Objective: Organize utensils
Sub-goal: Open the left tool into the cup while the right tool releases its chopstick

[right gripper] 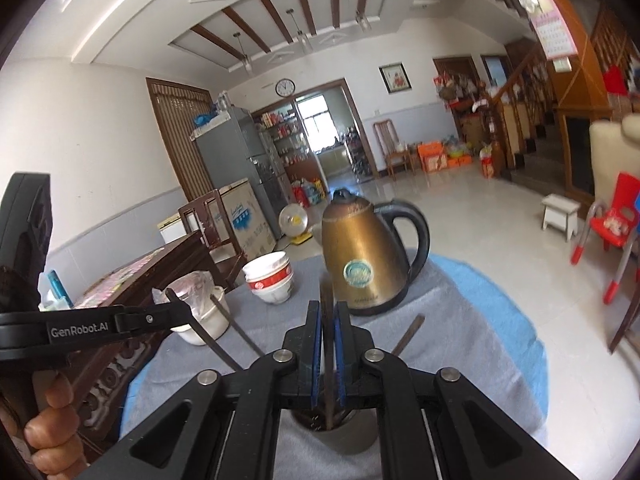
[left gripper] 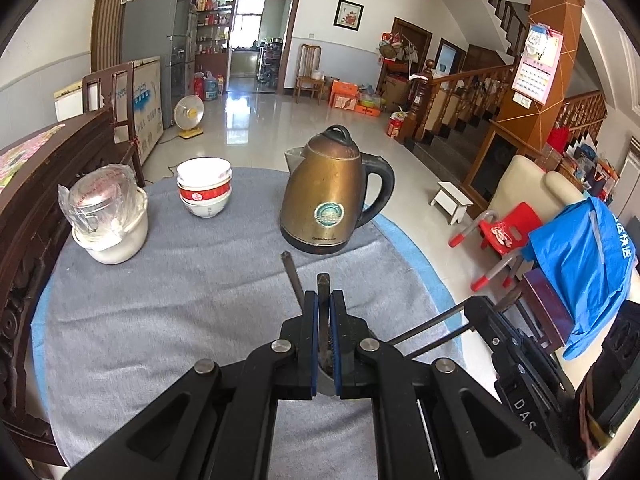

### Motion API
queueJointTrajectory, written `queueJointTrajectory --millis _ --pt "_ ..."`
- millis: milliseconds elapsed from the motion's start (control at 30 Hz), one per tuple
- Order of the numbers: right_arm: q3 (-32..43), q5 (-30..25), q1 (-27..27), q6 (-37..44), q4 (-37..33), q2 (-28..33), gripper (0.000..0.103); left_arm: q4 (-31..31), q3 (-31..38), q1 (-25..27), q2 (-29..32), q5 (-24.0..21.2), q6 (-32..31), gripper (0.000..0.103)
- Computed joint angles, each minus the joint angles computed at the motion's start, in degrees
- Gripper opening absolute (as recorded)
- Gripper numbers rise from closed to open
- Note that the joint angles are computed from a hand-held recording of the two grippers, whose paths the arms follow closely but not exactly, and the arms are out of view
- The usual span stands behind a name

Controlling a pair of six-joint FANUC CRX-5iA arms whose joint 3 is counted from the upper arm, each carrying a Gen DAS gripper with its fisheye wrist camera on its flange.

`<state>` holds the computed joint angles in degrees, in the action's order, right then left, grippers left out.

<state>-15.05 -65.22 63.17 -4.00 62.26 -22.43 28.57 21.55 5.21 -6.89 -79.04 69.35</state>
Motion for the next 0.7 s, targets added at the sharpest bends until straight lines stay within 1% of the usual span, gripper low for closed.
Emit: queueJointTrajectory --millis 67,133,200,233,267,300,333,367,433,467,533,633,700 --pt "-0.22 1.20 -0.28 -0.71 -1.91 -0.70 0.010 0.15 -0.91 0.50 -0.73 0.35 -0.71 0.007" --pt "-0.97 2.35 -0.37 -1.48 -3.13 -1.65 0.010 -0.12 -1.67 0.92 -1.43 0.73 -1.22 0.012" --pt "-1.33 2.56 -0.14 -2.40 -3.31 -1.98 0.012 -0.40 -3.01 1.57 -2.57 1.67 -1.87 0.037" --pt "-2.02 2.74 0.12 -3.17 -2.95 -2.47 0.018 -0.70 -3.80 1.83 -3.28 2.47 -2.11 0.041" --pt "-2.07 2.52 0.44 -3.73 -2.62 -2.45 0.028 -1.34 -4.78 2.19 -4.20 3.41 -2.38 0.045" --pt "-2.73 2.47 0.76 -4.69 -2.04 -2.84 0.034 -1.57 -5.42 2.55 -4.73 3.79 -2.64 0.047" --pt "-3.56 2.44 1.12 -5.89 -1.08 -3.39 0.053 -1.67 -6.06 2.98 -5.19 4.02 -2.94 0.047" --pt "-5.10 2.67 1.52 -7.88 0.99 -4.22 0.065 -1.85 -6.67 3.47 -5.63 4.10 -3.15 0.047" --pt "-6.49 0.58 2.79 -10.37 4.60 -4.69 0.065 -2.66 -7.73 4.39 -6.41 4.19 -3.24 0.049" --pt "-6.82 -0.35 3.43 -10.82 5.26 -4.90 0.063 -3.19 -8.22 4.84 -6.74 4.23 -3.31 0.050" --pt "-7.77 -1.82 4.59 -12.50 6.51 -5.58 0.062 -4.22 -9.26 5.48 -7.51 4.65 -3.68 0.050" --pt "-8.62 -4.11 6.35 -13.54 7.98 -6.15 0.058 -6.89 -11.21 5.94 -9.13 5.77 -4.44 0.055" --pt "-9.12 -5.85 7.85 -14.11 8.51 -6.55 0.058 -8.61 -12.63 6.35 -10.22 6.42 -4.74 0.055"
